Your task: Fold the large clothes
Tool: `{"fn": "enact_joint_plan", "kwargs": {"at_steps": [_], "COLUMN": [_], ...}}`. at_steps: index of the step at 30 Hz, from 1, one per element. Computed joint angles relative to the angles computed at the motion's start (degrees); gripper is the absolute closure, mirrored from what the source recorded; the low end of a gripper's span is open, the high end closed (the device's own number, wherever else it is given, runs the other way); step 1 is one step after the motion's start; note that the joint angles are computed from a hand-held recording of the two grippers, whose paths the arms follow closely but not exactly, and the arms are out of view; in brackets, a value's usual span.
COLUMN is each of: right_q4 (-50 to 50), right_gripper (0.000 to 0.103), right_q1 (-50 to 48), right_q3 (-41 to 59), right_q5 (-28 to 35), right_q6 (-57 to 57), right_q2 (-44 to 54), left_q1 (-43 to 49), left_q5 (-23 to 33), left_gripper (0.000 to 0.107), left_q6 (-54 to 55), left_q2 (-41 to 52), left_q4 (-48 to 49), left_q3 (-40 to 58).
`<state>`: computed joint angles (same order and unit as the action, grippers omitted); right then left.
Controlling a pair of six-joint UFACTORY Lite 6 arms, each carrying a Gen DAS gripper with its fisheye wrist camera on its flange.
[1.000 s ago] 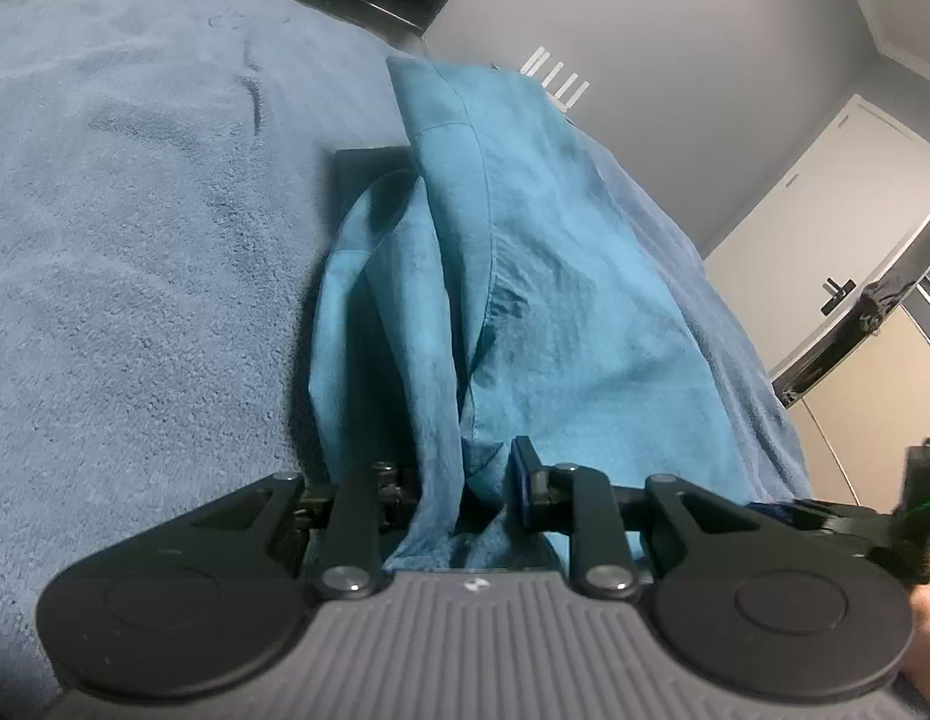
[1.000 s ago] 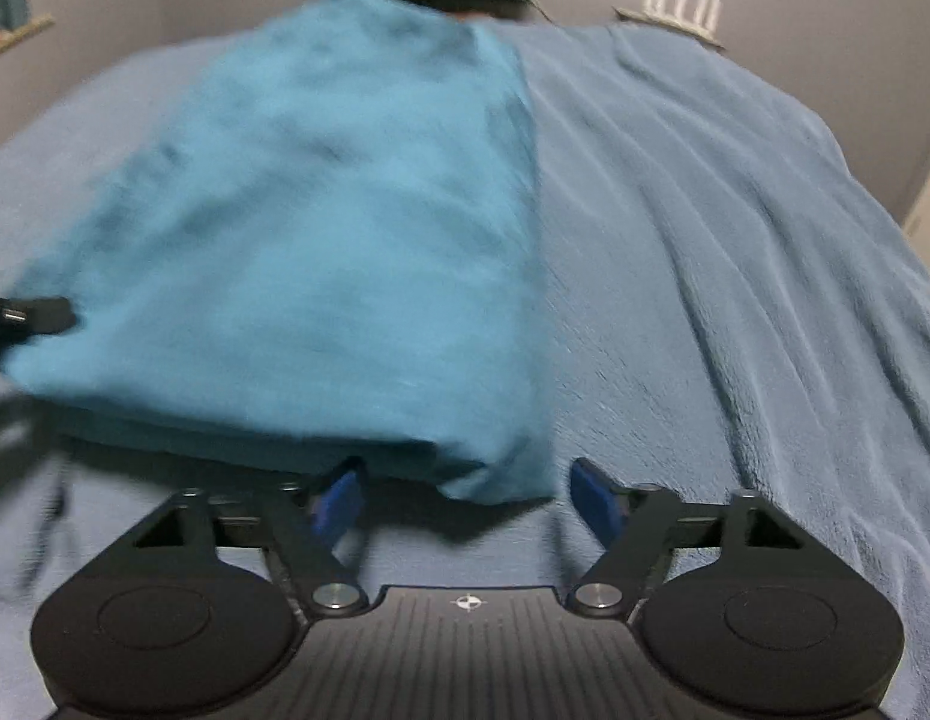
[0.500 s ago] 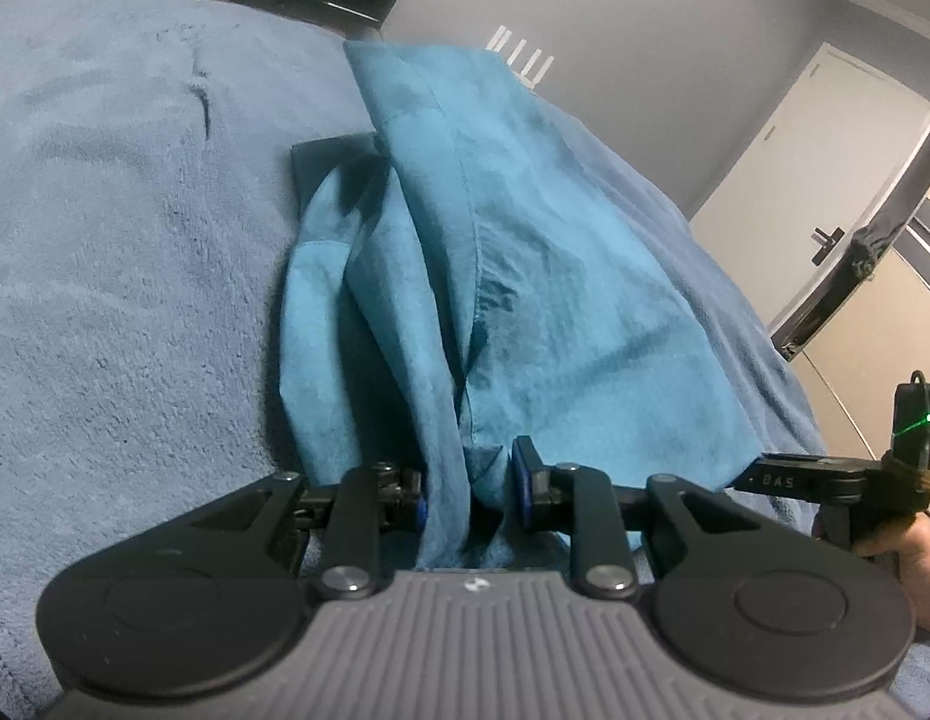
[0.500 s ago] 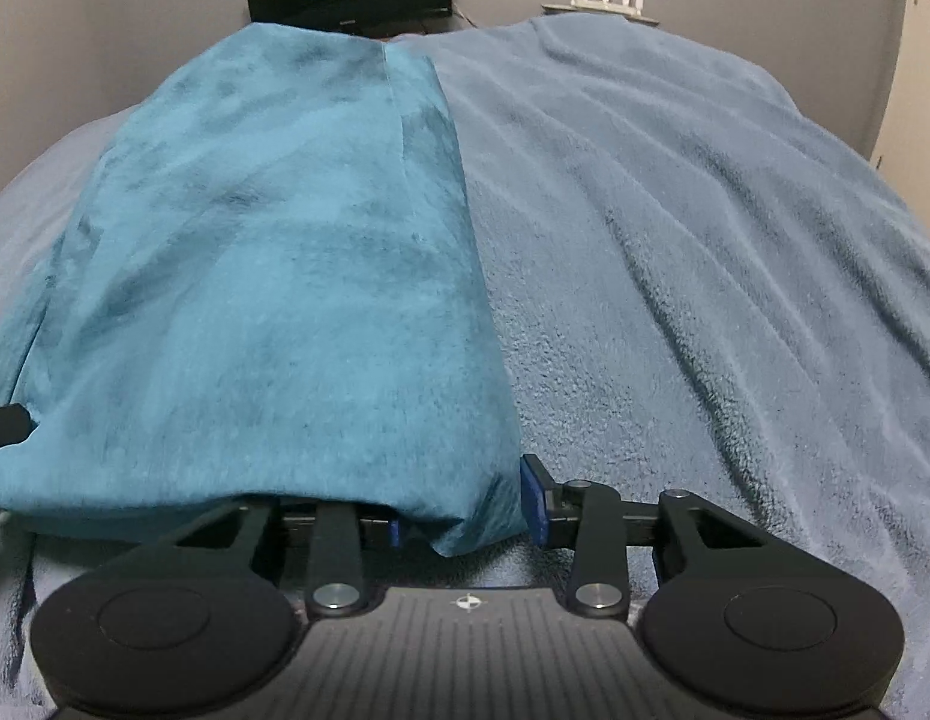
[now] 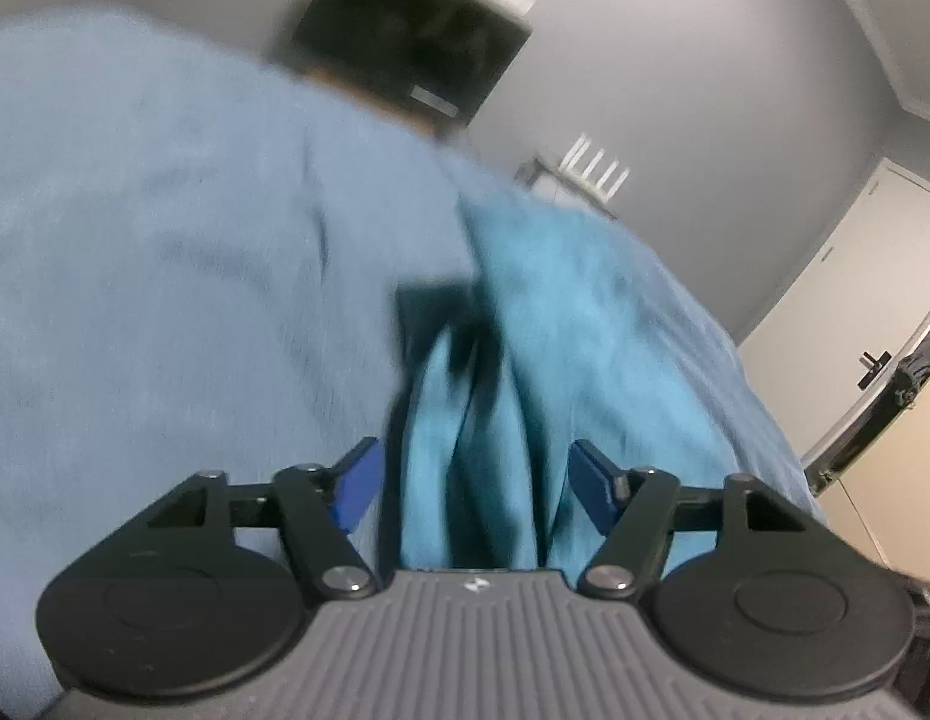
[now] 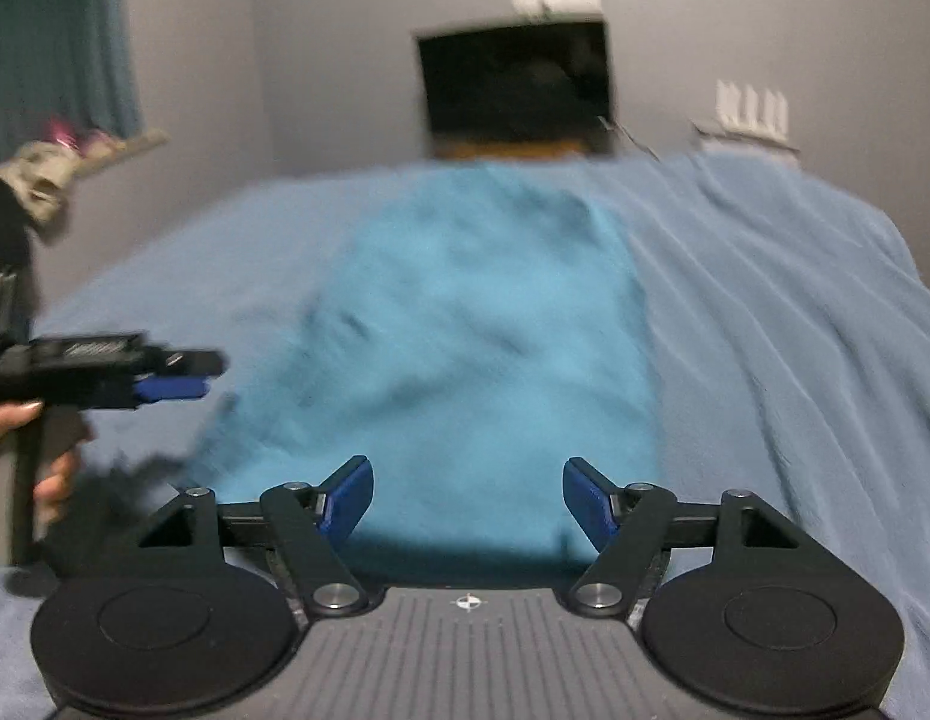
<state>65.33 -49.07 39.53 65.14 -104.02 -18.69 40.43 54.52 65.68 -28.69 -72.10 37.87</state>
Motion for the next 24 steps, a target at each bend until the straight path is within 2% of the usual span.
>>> {"fn": "enact_joint_plan", "kwargs": {"at_steps": [2, 4, 7, 8, 11, 15, 16, 20, 22, 24], "right_q4": [3.3, 7.4, 17.0, 19.6, 25.2, 26.7, 28.2, 40.7, 44.9, 44.6], "right_gripper": [0.046, 0.053, 0.054, 0.053, 0.051, 0.053, 0.053, 0.052, 0.048, 0.049], "right_q1": [3.6, 7.7, 11.6, 12.2, 15.2, 13.8, 13.2, 13.2, 13.9, 14.0], "right_q3": [-1.9, -3.7, -7.1, -7.9, -9.8, -8.1, -7.6, -6.7, -4.4, -1.5], "right_q5": [-2.1, -6.3, -11.8, -12.1, -13.4, -8.3, -7.2, -10.2, -14.0, -16.1], "right_q6": [-1.5, -4.3, -11.7, -15.0, -24.0, -26.5, -27.0, -33.8, -34.3, -31.3], "right_q2": [-0.2, 0.4, 2.7, 3.9, 5.5, 10.3, 11.2, 13.7, 17.0, 19.9], "left_q1": [-7.3, -16.2, -28.6, -32.4, -41.8, -46.4, -46.3, -45.0, -44.1, -43.8], "left_q5": [-5.4, -11.0, -18.5, -21.6, -30.9, -40.8, -41.2, -37.7, -33.1, -30.3], "left_gripper": [0.039, 0.039, 0.037, 0.037, 0.037, 0.036, 0.03, 0.026, 0.02, 0.02], "left_q6": [0.3, 0.5, 3.1, 2.8, -10.1, -29.4, -35.4, -58.7, -62.4, -67.2], "left_q2": [4.1, 10.2, 20.5, 24.5, 36.6, 51.7, 54.7, 64.8, 70.2, 73.8], "left_q4": [-0.9, -3.2, -6.6, -5.1, 10.7, 34.7, 40.7, 62.6, 64.6, 69.4], "left_q3": [5.7, 12.3, 22.5, 26.8, 40.5, 52.5, 55.3, 68.5, 76.7, 82.4]}}
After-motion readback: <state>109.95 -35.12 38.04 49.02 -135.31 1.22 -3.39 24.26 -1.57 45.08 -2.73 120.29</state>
